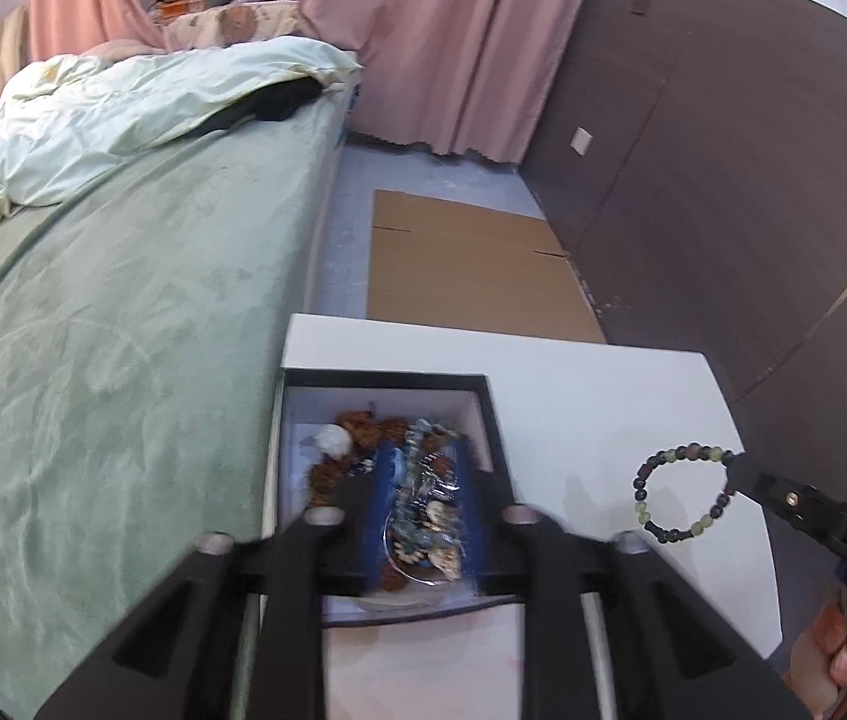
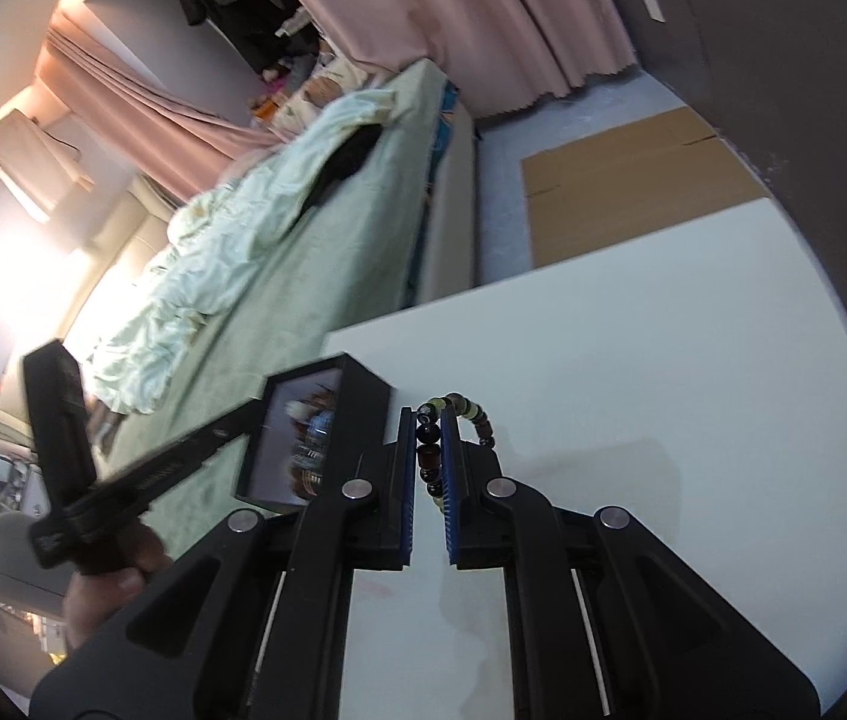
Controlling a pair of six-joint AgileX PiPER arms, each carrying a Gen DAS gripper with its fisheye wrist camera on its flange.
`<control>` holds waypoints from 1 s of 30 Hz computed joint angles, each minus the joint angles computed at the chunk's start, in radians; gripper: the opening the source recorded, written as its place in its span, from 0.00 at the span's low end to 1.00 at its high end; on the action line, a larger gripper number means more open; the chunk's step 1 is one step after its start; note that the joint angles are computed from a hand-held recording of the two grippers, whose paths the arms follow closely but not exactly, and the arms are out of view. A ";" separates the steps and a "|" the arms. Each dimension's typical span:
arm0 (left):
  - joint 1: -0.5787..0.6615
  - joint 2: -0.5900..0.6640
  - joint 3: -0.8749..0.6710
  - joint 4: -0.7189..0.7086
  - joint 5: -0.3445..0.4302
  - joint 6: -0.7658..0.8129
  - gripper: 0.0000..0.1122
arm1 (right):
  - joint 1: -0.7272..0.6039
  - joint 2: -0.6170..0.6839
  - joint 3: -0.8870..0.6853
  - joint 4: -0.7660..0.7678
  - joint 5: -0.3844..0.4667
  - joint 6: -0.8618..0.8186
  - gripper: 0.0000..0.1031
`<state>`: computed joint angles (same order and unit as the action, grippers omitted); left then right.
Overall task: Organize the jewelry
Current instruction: 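Open the left tool over the box while the right carries the bracelet toward it, then open the right tool over the box to drop the bead bracelet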
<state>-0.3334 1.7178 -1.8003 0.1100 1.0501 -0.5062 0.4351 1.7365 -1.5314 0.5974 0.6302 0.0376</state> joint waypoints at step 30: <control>0.203 -0.090 0.009 -0.086 -0.067 0.024 0.84 | 0.169 0.204 -0.242 0.197 -0.072 -0.164 0.09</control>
<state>-0.1299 1.6276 -1.7911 0.0242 0.9828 -0.4824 0.6045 1.9405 -1.7734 0.7946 0.5584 -0.1268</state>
